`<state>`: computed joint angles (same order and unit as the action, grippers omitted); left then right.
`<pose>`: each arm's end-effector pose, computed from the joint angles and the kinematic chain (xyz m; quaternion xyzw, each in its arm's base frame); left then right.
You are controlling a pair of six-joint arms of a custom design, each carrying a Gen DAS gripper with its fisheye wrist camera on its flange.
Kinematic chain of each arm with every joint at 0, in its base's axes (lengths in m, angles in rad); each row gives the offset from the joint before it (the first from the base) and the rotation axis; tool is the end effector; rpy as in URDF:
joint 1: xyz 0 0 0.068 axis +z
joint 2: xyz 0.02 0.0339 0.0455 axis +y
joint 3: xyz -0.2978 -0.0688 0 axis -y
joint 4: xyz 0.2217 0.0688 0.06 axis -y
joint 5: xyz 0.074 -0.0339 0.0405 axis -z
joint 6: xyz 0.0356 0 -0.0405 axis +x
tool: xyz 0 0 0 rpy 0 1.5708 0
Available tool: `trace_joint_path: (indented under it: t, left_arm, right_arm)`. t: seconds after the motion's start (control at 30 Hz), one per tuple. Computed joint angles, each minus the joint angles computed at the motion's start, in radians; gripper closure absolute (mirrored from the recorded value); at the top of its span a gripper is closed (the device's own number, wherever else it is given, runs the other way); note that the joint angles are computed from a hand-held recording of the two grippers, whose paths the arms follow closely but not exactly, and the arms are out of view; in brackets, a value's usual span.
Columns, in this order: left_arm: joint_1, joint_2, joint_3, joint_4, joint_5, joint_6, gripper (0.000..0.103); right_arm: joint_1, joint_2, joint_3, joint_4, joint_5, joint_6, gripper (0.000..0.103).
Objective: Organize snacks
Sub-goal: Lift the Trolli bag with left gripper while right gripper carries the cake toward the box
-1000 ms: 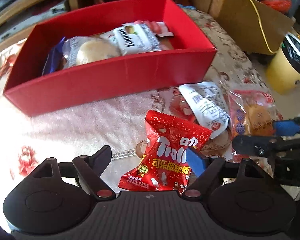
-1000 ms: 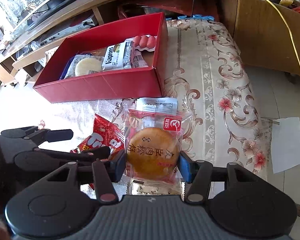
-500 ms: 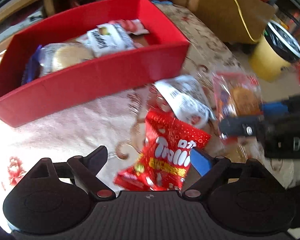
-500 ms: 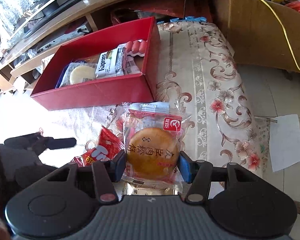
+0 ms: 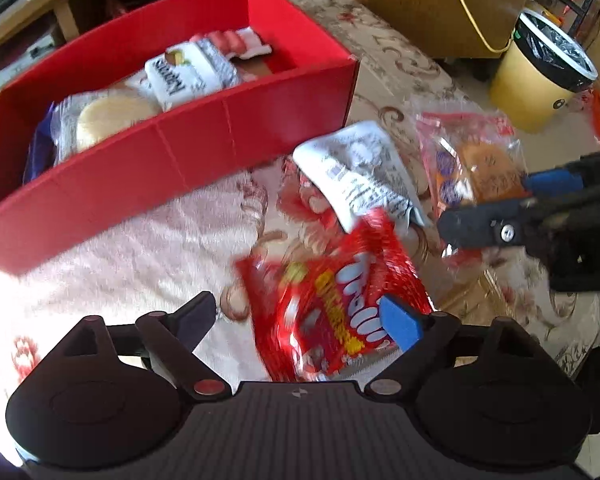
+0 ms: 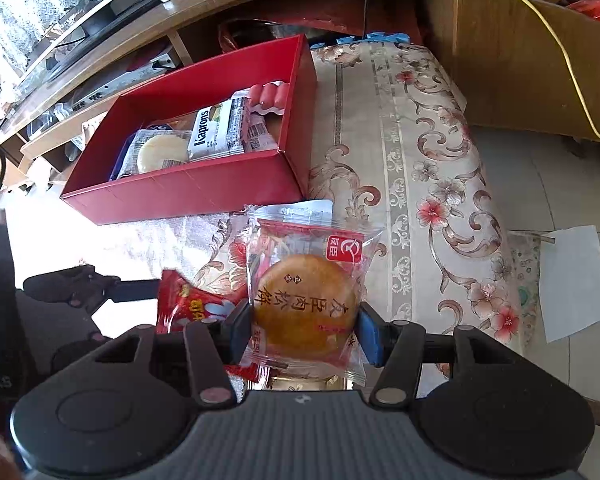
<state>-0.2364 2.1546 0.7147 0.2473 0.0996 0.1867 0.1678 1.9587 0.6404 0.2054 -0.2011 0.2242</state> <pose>0.3034 -0.0767 0.0483 0.2151 0.9571 -0.0535 0.1865 0.2889 0.0562 0.0918 0.0045 0.9692 0.1399 0.2024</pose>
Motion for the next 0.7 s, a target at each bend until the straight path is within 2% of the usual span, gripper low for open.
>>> trace_joint_path:
  t: [0.23, 0.5, 0.7]
  left_arm:
    - [0.017, -0.016, -0.042, 0.014, 0.003, 0.014, 0.008]
    - [0.098, -0.037, -0.033, -0.001, -0.021, -0.09, 0.008]
    - [0.168, -0.052, -0.009, -0.054, 0.072, -0.174, 0.01]
  right_arm:
    - [-0.002, -0.01, -0.004, 0.001, -0.015, -0.004, 0.05]
    - [0.004, -0.019, -0.01, 0.003, -0.027, -0.013, 0.05]
    - [0.001, -0.03, -0.014, 0.013, -0.031, -0.008, 0.05]
